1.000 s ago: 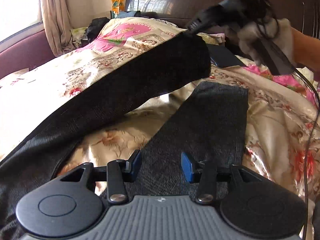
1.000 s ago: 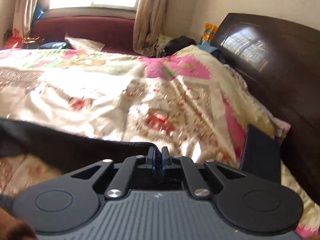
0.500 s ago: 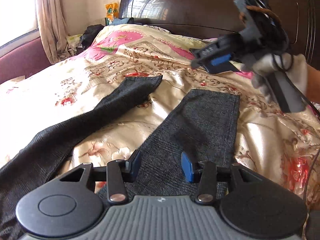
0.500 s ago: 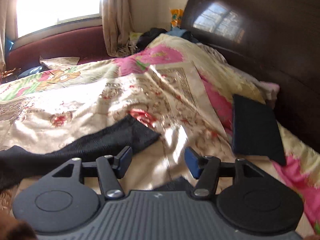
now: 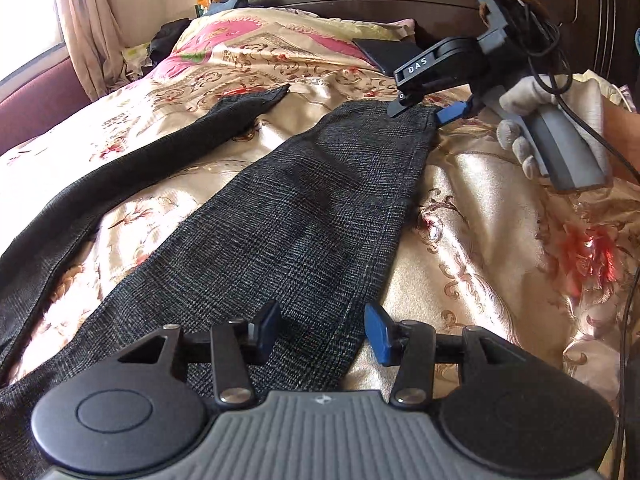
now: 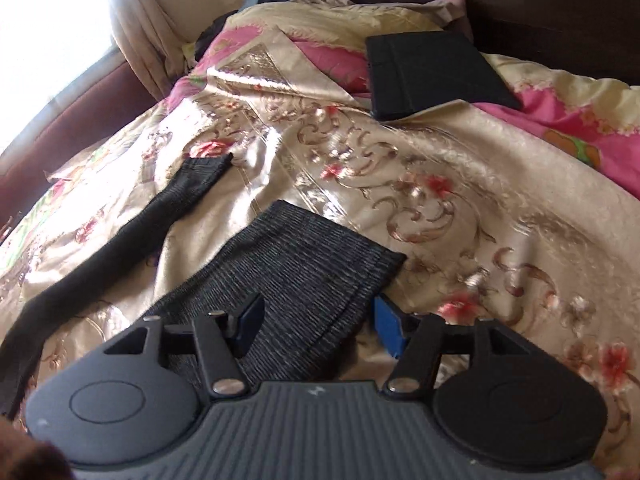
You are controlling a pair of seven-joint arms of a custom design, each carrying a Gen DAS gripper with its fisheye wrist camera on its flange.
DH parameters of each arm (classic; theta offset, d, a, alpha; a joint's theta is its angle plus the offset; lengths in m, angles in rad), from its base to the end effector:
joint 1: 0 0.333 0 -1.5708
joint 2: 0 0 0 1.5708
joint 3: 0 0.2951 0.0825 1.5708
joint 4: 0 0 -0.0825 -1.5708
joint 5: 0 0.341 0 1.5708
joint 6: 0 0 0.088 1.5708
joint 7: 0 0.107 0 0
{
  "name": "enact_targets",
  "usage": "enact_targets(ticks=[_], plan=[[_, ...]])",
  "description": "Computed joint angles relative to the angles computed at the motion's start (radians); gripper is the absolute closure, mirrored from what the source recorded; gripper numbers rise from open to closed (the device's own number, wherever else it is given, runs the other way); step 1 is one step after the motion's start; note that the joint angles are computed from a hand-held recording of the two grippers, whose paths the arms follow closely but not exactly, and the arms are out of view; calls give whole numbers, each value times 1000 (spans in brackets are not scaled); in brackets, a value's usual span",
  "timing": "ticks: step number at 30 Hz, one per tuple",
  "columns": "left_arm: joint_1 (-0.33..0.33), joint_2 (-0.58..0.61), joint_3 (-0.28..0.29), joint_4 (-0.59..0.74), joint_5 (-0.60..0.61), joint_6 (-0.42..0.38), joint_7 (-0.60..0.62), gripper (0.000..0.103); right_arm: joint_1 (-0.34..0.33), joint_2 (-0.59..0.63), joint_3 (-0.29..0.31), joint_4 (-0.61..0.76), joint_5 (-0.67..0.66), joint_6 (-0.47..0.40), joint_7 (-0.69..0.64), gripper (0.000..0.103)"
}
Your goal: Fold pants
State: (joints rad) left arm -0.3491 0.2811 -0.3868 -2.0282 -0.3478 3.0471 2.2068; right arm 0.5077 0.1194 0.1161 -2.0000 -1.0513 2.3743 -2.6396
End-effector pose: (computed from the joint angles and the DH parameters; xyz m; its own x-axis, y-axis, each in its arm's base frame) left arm 0.4742 -0.3714 0.4104 -0.8126 -0.5781 -0.0740 -0.3735 0.6140 -0.6953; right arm 0.4660 0.3214 0.4324 -0.5534 -0.7726 -0.3113 -0.4523 0.5925 -0.6666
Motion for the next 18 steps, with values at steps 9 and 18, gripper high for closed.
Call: enact_targets(ticks=[9,18], plan=[[23,-34,-47,20,-25,-64,-14,76,-46,-216,20,-204,-148,118,275,100],[10,-145,-79,-74,-231,-160,166,75,-24,-441,169,-400,176,-96,144,96]])
